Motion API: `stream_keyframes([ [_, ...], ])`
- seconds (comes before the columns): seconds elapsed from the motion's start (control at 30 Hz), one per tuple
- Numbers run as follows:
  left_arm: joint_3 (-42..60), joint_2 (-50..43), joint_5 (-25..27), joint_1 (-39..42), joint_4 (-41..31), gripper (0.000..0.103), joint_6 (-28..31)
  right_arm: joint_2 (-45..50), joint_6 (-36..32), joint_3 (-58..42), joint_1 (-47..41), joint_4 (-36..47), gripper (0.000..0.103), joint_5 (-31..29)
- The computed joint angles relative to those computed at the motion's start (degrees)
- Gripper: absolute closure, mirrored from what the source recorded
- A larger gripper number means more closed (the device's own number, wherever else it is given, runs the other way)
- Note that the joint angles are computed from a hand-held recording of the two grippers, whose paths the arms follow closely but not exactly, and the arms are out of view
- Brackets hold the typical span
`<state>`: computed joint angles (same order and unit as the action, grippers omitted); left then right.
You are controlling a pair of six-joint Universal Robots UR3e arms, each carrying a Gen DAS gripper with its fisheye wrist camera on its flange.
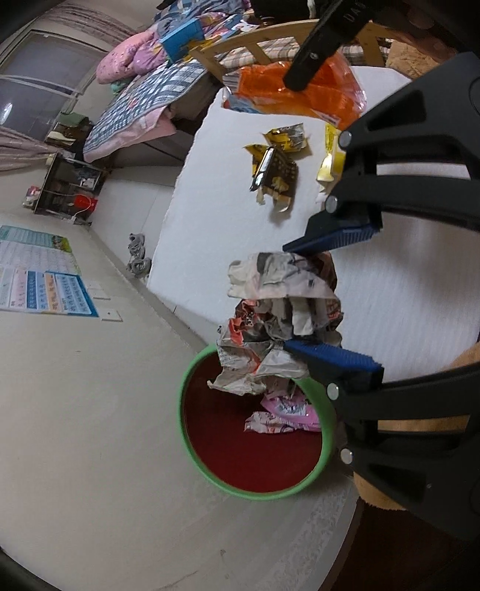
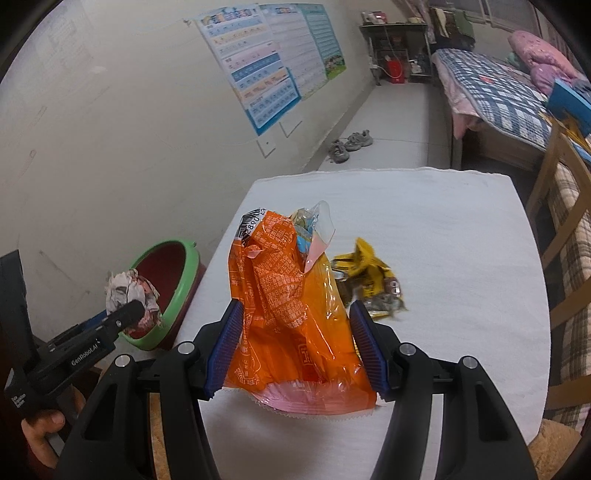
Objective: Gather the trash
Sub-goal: 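Position the crumpled paper over the red bin with the left gripper while the right holds the orange bag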
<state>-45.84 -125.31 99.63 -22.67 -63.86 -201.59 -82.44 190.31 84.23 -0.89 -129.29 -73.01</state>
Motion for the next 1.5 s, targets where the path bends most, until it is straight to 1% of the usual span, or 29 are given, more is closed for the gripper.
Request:
stream_keyframes([
  [0.43,-9.66,6.25,1.41,3.06,4.56,0.058,-0.37,6.51,-0.6,-8.8,5.93,2.9,0.045,-1.46],
  [0.73,-16.42,10.24,1.41,5.76,7.57,0.058,-0.6,12.88,-1.06,-18.04,10.14,6.27,0.045,-2.51],
  [1.1,-20.23,12.1,2.11,8.0,9.23,0.058,-0.77,18.86,-2.37,-26.67,13.44,9.86,0.045,-2.45],
  [1.23,-22.02,13.05,2.07,9.07,9.56,0.058,-0.93,21.6,-3.35,-30.79,14.36,11.35,0.045,-2.24],
  [1.5,-26.22,15.42,1.17,11.8,10.87,0.058,-0.88,28.83,-4.98,-42.44,17.35,15.77,0.045,-2.34],
])
